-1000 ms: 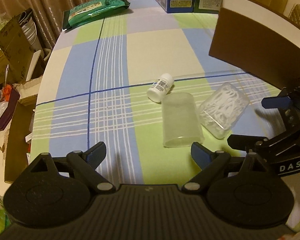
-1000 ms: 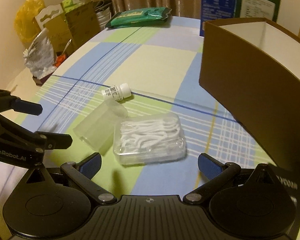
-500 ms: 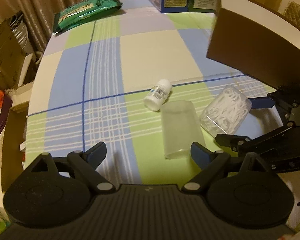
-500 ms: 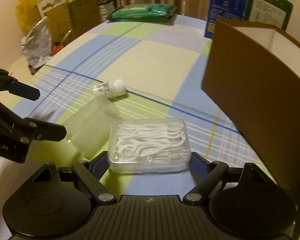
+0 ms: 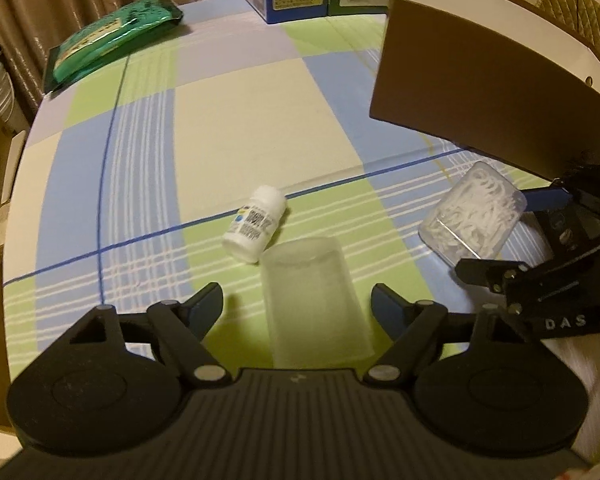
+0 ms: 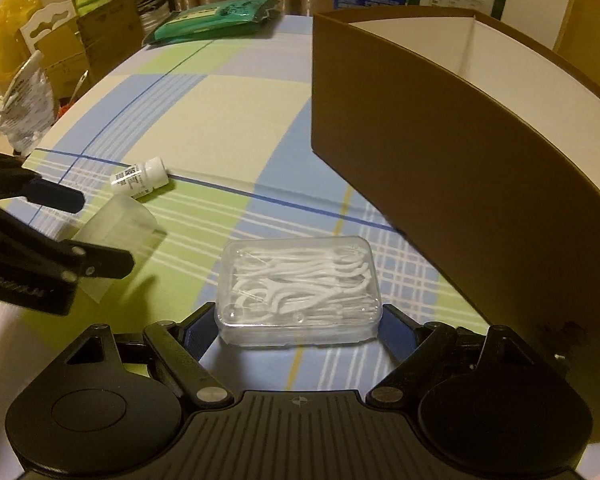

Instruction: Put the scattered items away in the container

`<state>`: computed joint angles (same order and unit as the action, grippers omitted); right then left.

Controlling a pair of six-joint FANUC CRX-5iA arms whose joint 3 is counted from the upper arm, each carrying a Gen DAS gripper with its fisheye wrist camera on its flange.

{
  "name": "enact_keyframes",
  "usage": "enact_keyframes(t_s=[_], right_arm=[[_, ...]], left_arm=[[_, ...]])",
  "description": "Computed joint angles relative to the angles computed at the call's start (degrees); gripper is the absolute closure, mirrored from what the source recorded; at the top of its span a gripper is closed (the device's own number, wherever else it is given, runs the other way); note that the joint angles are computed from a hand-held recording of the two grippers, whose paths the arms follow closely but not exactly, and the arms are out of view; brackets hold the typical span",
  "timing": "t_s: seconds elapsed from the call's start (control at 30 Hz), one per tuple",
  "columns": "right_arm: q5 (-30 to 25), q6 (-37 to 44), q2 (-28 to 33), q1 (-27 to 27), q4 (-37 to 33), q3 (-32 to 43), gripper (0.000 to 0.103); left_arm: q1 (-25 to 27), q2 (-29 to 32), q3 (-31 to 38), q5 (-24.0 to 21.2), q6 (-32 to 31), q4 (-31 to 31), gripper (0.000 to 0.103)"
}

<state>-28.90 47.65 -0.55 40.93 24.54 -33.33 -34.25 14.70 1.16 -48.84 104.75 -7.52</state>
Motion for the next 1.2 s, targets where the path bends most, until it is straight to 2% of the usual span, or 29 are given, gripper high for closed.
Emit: enact_keyframes(t_s=[0.17, 0.27, 0.33, 0.37, 0.47, 0.6, 0.83, 0.97, 1.03, 1.1, 1.2], right_arm=[[-0.45, 0.05, -0.36, -0.01, -0.12, -0.19, 0.020], [-0.75, 0.34, -0.42, -0.03, -0.54, -0.04, 0.020], [-0.87, 0.59, -0.52, 0.01, -0.74, -0.03, 0.020], [-1.03, 0.67, -0.56, 0.09, -0.86, 0.05, 0.020], [-0.84, 0.63, -0.50, 0.08, -1.21, 0.13, 0.019], [-0.08, 0.75, -0.38, -0.06, -2.12, 0.31, 0.012], [1.02, -0.60, 0.94, -0.28, -0.05, 0.68, 0.011], [1.20, -2.57, 2.13, -0.63, 2.14, 0.87, 0.012], [1.43, -1.48, 2.37, -0.76, 1.66, 1.03, 0.020], [1.67, -2.52, 2.18, -0.54, 3.35, 0.32, 0.020], [1.29, -1.66, 1.33, 0.19, 3.49, -0.44, 0.020]], left_arm=[[-0.36, 1.40, 1.08, 0.37, -0.85, 0.14, 0.030], [-0.22, 1.86, 0.87, 0.51, -1.03, 1.05, 0.040], [0.05, 1.70, -0.03, 1.26, -0.95, 1.79, 0.052], [-0.08, 1.28, -0.61, 2.07, -0.65, 1.22, 0.053], [0.10, 0.26, -2.03, 2.88, -0.84, 1.49, 0.054], [-0.16, -1.67, -3.96, 2.31, 0.02, 0.99, 0.054], [-0.52, -5.74, -7.75, 0.32, 1.99, 0.34, 0.055], [-0.67, -6.49, -8.27, -0.36, 2.95, -0.22, 0.055], [-0.81, -6.46, -8.13, -0.46, 3.39, -0.50, 0.052], [-1.04, -6.16, -7.78, -0.51, 4.08, -0.86, 0.048], [-1.46, -5.90, -7.38, -0.38, 5.03, -1.65, 0.049]])
